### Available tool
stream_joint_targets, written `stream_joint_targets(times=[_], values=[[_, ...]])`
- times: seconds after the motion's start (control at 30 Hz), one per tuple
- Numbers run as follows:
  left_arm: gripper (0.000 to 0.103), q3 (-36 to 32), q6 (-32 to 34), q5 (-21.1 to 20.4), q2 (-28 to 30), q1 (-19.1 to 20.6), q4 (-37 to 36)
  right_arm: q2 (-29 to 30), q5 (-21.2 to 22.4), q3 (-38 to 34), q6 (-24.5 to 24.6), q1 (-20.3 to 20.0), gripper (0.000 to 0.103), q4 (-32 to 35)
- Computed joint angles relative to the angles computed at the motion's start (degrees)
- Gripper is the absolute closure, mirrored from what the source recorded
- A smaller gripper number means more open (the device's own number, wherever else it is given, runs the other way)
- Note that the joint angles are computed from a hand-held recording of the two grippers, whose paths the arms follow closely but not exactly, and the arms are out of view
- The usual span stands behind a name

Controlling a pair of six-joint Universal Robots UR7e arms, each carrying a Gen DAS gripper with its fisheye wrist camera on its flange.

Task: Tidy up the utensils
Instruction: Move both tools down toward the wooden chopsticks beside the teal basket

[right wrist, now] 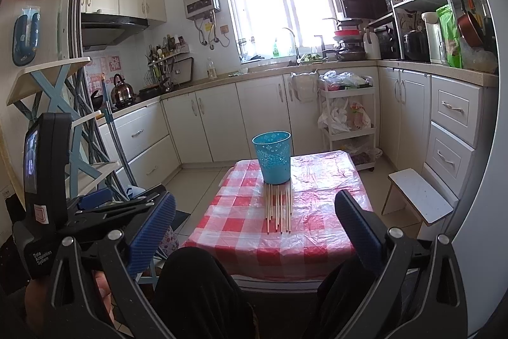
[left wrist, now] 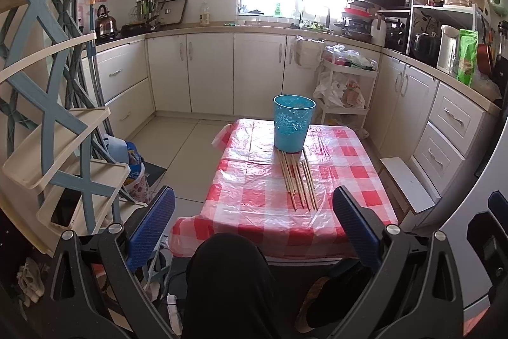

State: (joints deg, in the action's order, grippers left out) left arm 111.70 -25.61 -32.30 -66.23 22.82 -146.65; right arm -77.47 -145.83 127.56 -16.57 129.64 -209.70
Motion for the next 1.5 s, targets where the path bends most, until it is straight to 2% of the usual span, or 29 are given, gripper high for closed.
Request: stream_joint_targets(times=[0.13,0.43,0.6,1.0,1.27,1.43,1.5], values=[[0.008,-1.66,1.75,-1.27,2.00,1.86,-1.51,0.25,0.85,-0.74,0.42,-2.00,0.007,1.44],[0.008,-8.16,5.83,-2.83,8.92,7.13,-1.36,1.07,7.67,-3.12,2.45,-11.01,0.007,5.42],[0.008,-13.08,8.11,-4.27,13.20,10.37,-1.81,2.33,9.57,-5.55,2.39,-14.96,0.007,7.84],[0.008,-22.88,10.86,-4.62,21.66,15.84,-2.32,7.03,14.47,-12.59,2.09,-21.84,0.007,14.30],[0.008,-33.43,13.15,-7.61,30.34,20.26,0.60,10.64,16.95,-17.06,-0.63,-28.53,0.007,14.90],[0.008,-43.18,12.75,-8.40,37.45,23.33,4.82,13.53,20.79,-22.08,-0.48,-34.53,0.007,20.88],[0.008,-47.27,13.28,-8.21,40.39,24.15,6.65,14.73,21.91,-24.34,0.46,-36.53,0.013,23.31]])
